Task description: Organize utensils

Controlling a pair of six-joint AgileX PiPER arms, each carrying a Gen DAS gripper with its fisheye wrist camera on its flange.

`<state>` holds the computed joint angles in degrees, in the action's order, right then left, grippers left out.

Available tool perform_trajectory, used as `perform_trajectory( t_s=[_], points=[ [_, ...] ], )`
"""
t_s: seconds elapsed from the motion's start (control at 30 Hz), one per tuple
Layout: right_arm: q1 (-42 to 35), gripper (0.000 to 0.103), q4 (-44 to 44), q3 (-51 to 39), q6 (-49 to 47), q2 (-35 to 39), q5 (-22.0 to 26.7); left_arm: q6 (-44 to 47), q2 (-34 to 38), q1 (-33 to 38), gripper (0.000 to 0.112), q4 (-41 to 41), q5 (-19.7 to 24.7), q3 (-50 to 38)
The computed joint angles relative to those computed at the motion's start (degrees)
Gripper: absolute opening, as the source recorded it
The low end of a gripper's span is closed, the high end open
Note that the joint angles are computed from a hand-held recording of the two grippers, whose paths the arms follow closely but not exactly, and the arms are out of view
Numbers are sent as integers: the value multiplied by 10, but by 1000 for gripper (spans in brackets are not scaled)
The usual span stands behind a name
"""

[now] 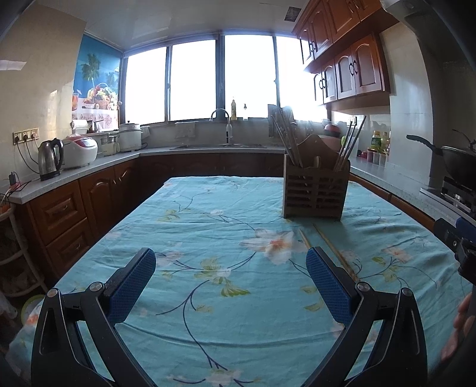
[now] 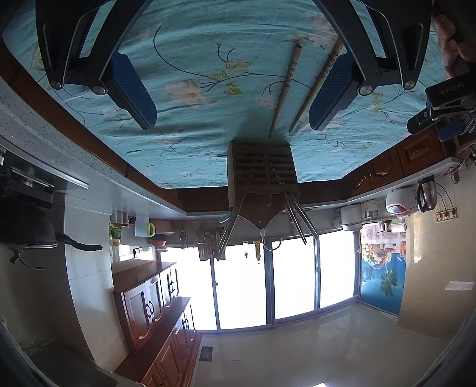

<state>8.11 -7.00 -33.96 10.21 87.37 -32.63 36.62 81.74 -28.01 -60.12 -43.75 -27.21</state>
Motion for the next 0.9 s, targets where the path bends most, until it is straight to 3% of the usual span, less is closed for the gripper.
perform_trajectory(
  t_s=[0.9],
  points=[
    [-4, 103, -12, 1, 11, -3, 0, 19, -1, -9, 103, -22, -4, -1]
  ],
)
